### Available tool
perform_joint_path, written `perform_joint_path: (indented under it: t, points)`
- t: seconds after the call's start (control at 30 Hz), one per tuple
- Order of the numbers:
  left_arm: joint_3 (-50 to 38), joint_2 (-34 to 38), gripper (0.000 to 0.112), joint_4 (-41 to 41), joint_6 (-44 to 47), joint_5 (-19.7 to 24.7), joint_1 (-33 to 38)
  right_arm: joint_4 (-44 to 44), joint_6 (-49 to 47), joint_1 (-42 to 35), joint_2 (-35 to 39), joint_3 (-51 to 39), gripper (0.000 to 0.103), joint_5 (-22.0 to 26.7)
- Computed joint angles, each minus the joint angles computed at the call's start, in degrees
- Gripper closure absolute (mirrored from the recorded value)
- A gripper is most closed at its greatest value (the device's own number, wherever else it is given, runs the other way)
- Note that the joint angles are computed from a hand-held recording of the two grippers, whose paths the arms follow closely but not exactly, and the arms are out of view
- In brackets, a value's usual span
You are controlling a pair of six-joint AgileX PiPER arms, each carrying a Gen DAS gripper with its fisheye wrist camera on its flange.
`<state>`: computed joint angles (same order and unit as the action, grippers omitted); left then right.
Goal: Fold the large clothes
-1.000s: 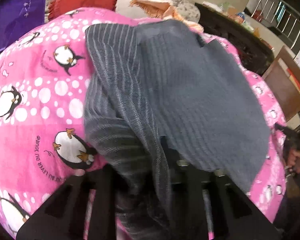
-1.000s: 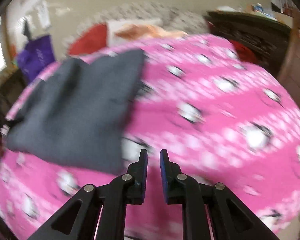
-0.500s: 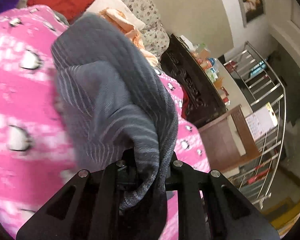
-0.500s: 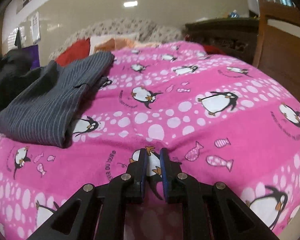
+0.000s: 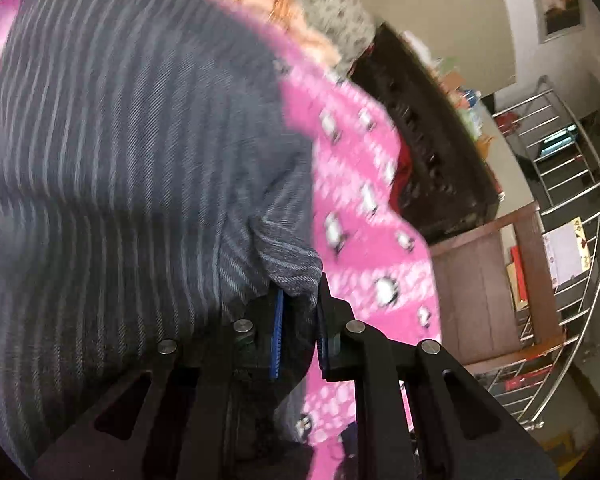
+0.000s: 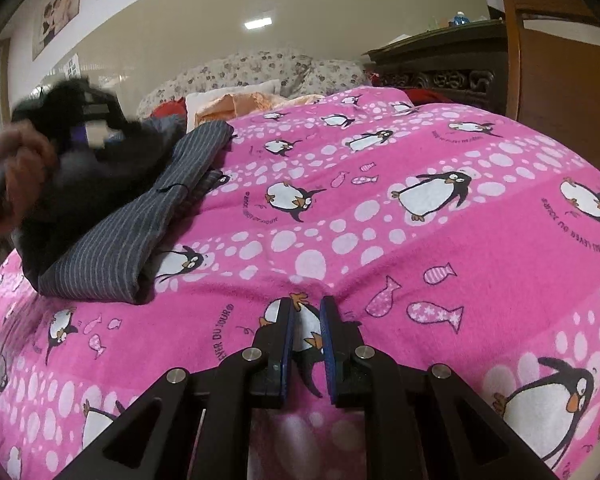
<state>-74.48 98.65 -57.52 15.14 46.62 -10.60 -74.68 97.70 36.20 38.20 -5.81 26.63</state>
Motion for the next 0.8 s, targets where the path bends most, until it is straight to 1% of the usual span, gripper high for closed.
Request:
perform_joint_path:
  t: [0.03,0.1,0.17,0.23,0.3,0.33,0.37,0.4,0.47,0.5,0.53,0.57,0.6,0.63,0.67,0.7,0.73,0.77,0.8]
  points:
    - [1.3,-0.1,0.100,-1.6,1.2,-0.1,0.1,0.1,-0.2,-0.4,-0.2,0.1,0.091,-0.5]
    - [2.3,-1.3,0.100,-2.5,1.9,1.2,0.7,-0.1,0.0,-0.9,-0.3,0.3,0.091,-1.1]
    - [1.1,-2.9,0.100,-2.4,1.9,3.9,1.7,0.6,-0.8,-0.7,-0.7,0.4,0.091,-0.8]
    - [0.3,-5.6,0.100,-2.7,3.5,4.4,2.3,1.0,-1.1,-0.1,-0.7,0.3,0.091,-0.1]
    - [-0.9,-9.5,0.100,-1.3,5.4,5.5,4.3,1.4,-1.0,1.4,-0.5,0.0,0.091,1.6]
    - [-1.1,-10.5,0.100,-0.5,5.4,5.3,4.5,1.9,-1.0,2.7,-0.4,-0.2,0.091,2.8]
    - [-0.8,-12.3,0.100,0.6,6.2,6.0,6.3,2.3,-0.4,4.6,0.2,-0.5,0.091,4.8]
    - [-0.3,-13.5,0.100,1.5,6.8,6.4,7.7,3.9,-2.0,5.4,0.7,-1.3,0.091,5.9]
    - [2.5,-16.6,0.100,4.2,8.7,7.4,11.4,11.8,-11.6,6.8,2.8,-5.1,0.091,9.2]
    - [5.0,-18.2,0.100,5.2,10.6,8.1,13.6,17.4,-17.3,8.3,5.2,-8.8,0.090,12.8]
    - [7.1,-19.3,0.100,5.5,12.4,8.1,14.7,22.8,-23.1,7.5,5.8,-11.9,0.090,14.1]
    - [10.8,-21.2,0.100,6.0,15.6,8.1,16.6,28.1,-28.8,5.8,4.2,-14.5,0.090,13.0]
    - [13.6,-22.4,0.100,6.0,17.9,7.8,17.6,31.6,-32.5,4.6,1.4,-15.8,0.089,11.2]
    - [16.8,-23.3,0.100,6.0,20.4,7.6,18.6,33.5,-33.9,4.8,-0.3,-17.8,0.081,9.1]
    - [20.2,-24.0,0.100,5.4,23.1,7.7,19.6,34.6,-34.7,5.0,0.3,-19.7,0.071,6.9]
    - [23.9,-25.0,0.100,3.5,26.3,7.0,20.5,37.6,-37.8,4.1,1.8,-21.8,0.064,3.9]
    - [26.6,-25.9,0.100,2.4,28.4,6.1,20.7,40.1,-40.7,3.8,4.3,-24.0,0.047,1.3]
    - [29.0,-26.6,0.100,1.2,30.3,5.8,20.9,40.3,-41.4,4.4,7.2,-26.2,0.034,-0.6]
    - [30.3,-26.6,0.100,-0.5,31.7,6.2,21.6,38.3,-40.1,6.0,10.4,-28.6,0.032,-1.6]
